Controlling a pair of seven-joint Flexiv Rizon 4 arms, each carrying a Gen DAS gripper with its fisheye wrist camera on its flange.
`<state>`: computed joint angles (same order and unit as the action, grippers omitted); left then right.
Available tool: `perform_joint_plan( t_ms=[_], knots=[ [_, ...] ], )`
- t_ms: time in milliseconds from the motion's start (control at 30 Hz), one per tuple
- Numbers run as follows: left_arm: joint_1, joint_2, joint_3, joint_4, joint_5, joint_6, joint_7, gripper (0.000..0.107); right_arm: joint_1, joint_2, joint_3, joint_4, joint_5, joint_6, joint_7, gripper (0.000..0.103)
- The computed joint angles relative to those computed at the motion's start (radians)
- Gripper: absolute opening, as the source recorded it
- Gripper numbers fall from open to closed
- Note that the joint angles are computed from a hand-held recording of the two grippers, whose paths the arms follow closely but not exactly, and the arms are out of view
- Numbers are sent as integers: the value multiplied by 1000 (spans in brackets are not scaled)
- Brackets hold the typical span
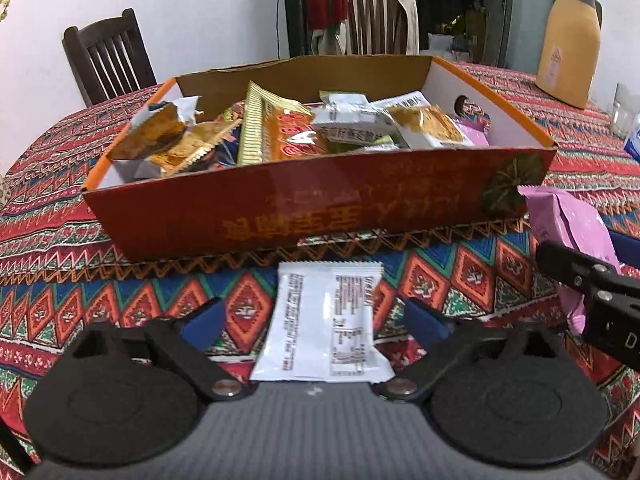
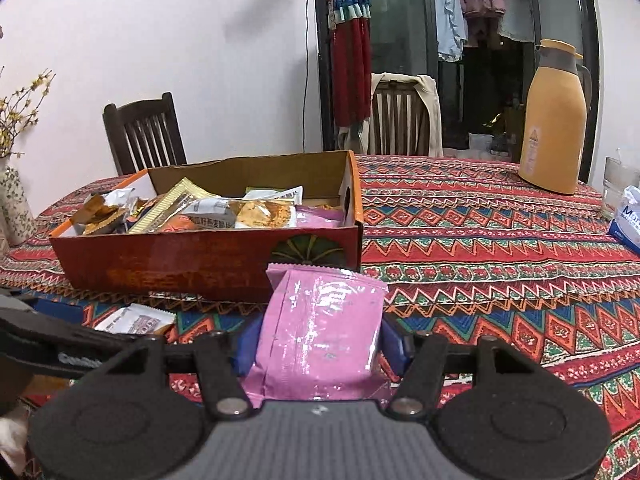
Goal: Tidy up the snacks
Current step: 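Carry both packets up over the cardboard box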
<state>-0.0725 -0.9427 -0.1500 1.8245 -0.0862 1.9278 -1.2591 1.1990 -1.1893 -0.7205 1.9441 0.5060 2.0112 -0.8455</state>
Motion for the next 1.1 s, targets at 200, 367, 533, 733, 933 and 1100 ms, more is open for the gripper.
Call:
perform_joint_plan(
  t_ms=[200, 367, 533, 733, 933, 1100],
  knots=[
    [87, 1, -89, 26, 85, 18, 13, 42, -7, 3, 18, -2, 14, 36, -24, 61],
    [144, 16, -136, 60, 144, 64, 6, 42, 2, 10, 18, -3, 49, 59, -62, 61],
    [224, 38, -196, 80, 238, 160, -37, 42, 23, 5, -23, -26, 95, 71, -112, 61],
    [204, 55, -162, 25, 243, 227, -114, 42, 23, -14, -90, -105, 116, 40, -148, 61],
    [164, 28, -119, -89, 204, 236, -169, 42, -4, -72, -170, -238, 102, -26, -114, 61],
    [117, -23, -73, -195, 140, 220, -179, 42, -39, -157, -237, -345, 59, -101, -17, 61]
  ],
)
